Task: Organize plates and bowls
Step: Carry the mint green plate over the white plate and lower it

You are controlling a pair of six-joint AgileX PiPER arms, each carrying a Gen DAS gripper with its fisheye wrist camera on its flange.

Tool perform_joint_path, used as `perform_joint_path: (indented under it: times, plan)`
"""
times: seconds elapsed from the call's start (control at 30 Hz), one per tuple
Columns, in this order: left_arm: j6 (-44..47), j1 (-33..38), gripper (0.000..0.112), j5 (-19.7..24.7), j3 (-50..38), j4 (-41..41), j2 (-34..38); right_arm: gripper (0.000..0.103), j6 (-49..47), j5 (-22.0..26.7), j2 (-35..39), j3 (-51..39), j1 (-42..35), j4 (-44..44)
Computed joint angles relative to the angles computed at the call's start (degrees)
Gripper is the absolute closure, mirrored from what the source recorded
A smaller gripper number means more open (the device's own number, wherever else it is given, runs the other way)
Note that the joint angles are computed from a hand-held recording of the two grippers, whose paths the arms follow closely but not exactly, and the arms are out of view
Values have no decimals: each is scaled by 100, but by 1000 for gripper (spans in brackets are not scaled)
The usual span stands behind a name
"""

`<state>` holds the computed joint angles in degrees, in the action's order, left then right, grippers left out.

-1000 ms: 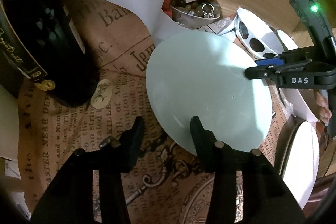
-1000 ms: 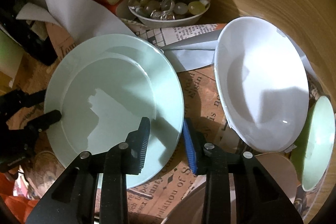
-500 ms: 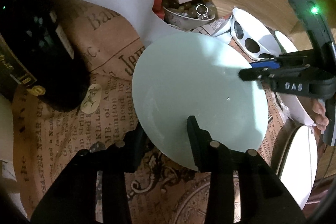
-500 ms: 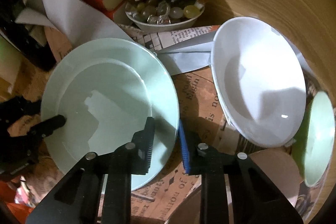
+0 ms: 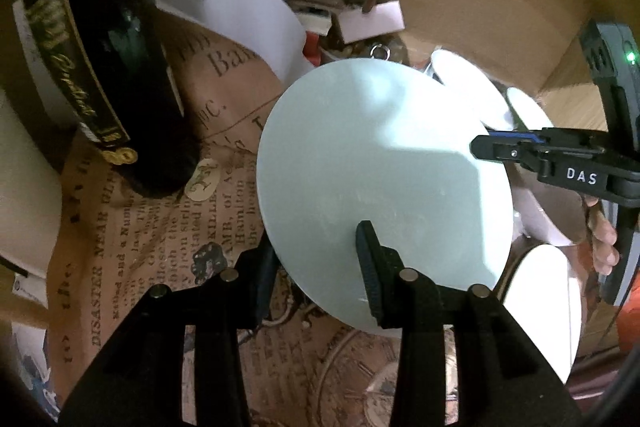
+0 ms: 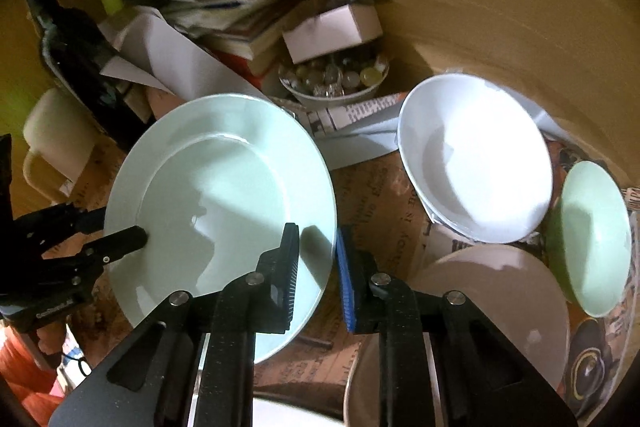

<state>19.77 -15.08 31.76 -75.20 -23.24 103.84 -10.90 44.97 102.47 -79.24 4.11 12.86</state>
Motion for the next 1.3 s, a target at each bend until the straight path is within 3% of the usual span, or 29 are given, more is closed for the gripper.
perform_joint_path:
  times: [0.2,0.7,1.3]
  plan:
    - [38,38,74,-155,489,-55,-541,86,35,-269,-590,540,87,-5]
    - [-265,-209,74,-457,1598,216,-1740,86,101,-272,-2050,1686,21,235]
    - [-1382,-1029,74,-683,2276,1189,-2381,86,-268,-110,-3470,2913,-596,837]
